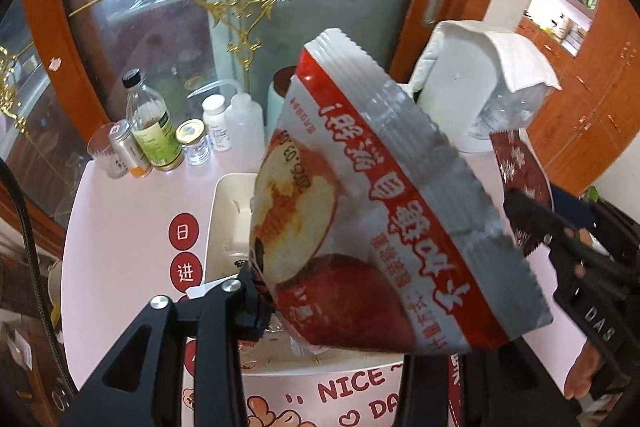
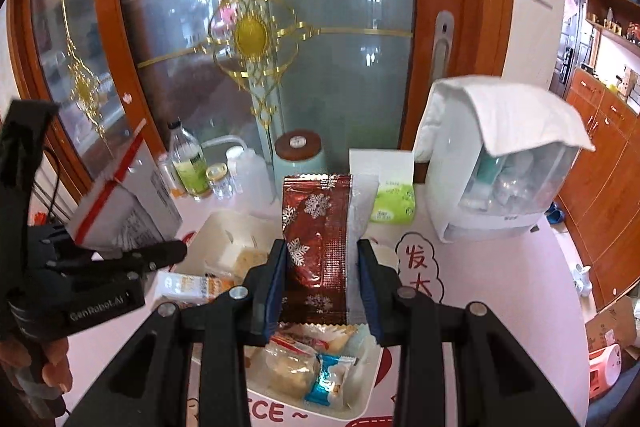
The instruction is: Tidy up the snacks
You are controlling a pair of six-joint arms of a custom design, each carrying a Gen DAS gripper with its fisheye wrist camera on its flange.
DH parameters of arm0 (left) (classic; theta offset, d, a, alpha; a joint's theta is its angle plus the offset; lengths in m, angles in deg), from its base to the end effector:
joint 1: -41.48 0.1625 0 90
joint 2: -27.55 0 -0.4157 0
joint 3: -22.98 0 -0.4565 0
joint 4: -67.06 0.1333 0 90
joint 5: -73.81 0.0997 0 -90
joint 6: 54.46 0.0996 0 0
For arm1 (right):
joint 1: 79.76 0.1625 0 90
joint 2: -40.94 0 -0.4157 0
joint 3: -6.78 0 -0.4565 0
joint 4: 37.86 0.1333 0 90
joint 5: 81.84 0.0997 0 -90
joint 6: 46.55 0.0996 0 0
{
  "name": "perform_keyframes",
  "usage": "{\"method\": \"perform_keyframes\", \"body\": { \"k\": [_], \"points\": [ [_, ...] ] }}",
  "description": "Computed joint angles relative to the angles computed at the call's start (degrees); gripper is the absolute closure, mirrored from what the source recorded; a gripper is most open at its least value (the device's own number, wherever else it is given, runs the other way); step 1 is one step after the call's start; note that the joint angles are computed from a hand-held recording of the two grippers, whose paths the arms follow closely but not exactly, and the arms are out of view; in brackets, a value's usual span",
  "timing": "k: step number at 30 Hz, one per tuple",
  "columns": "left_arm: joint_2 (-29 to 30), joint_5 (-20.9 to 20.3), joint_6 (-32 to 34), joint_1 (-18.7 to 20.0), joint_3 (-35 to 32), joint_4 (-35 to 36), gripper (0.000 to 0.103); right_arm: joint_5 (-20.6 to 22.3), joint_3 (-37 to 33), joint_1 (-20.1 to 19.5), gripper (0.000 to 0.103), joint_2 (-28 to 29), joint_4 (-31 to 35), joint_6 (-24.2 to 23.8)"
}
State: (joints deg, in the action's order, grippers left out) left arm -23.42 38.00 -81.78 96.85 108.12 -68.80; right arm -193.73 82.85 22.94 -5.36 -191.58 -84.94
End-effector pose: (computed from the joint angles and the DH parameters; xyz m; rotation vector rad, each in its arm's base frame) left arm -0.2494 -0.7379 0.1922 0.0264 2.3061 -0.8086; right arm 0.2736 -0.7766 0.2154 0.9710 -2.3832 0.6541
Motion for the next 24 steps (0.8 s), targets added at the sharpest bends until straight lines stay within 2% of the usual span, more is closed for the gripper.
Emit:
{"method": "perform_keyframes", "body": {
  "k": [1, 2, 4, 5, 7, 9, 13, 17, 24],
  "points": [
    [0.30, 0.69, -1.34, 0.12, -0.17, 0.49, 0.050, -0.27, -0.38, -0.14, 0.067, 0.35, 0.84, 0.04],
    [0.31, 0.69, -2.34, 0.35, -0.15, 0.77, 0.025, -0.57, -0.79, -0.28, 0.067, 0.71, 1.87, 0.13],
    [0.40, 1.76, -4.13, 0.51, 0.13, 0.44, 0.005, -0.57, -1.25, -0.61, 0.062, 1.06, 3.52, 0.61],
    [0.35, 2.74, -5.08, 0.39, 0.50, -0.02, 0.004, -0.31, -1.27, -0.76, 0.060, 1.06, 3.92, 0.88],
    [0.22, 3.12, -7.27, 0.47, 0.54, 1.19, 0.004, 0.28, -1.04, -1.02, 0.049, 0.87, 4.21, 1.16],
    [0.15, 2.89, -10.19, 0.66, 0.13, 4.28, 0.004, 0.66, -0.77, -1.21, 0.045, 0.70, 4.10, 1.08],
    [-0.24, 3.76, -14.64, 0.47, 0.17, 9.34, 0.004, 1.22, -0.52, -1.50, 0.044, 0.32, 5.15, 1.68],
    [-1.25, 3.15, -16.25, -0.20, 1.54, 10.38, 0.004, 1.78, 0.01, -1.77, 0.044, -0.28, 6.16, 2.36],
    [-3.74, -0.57, -19.39, -1.89, 4.39, 10.60, 0.004, 3.35, 2.59, -1.89, 0.044, -2.84, 7.66, 3.62]
  ]
}}
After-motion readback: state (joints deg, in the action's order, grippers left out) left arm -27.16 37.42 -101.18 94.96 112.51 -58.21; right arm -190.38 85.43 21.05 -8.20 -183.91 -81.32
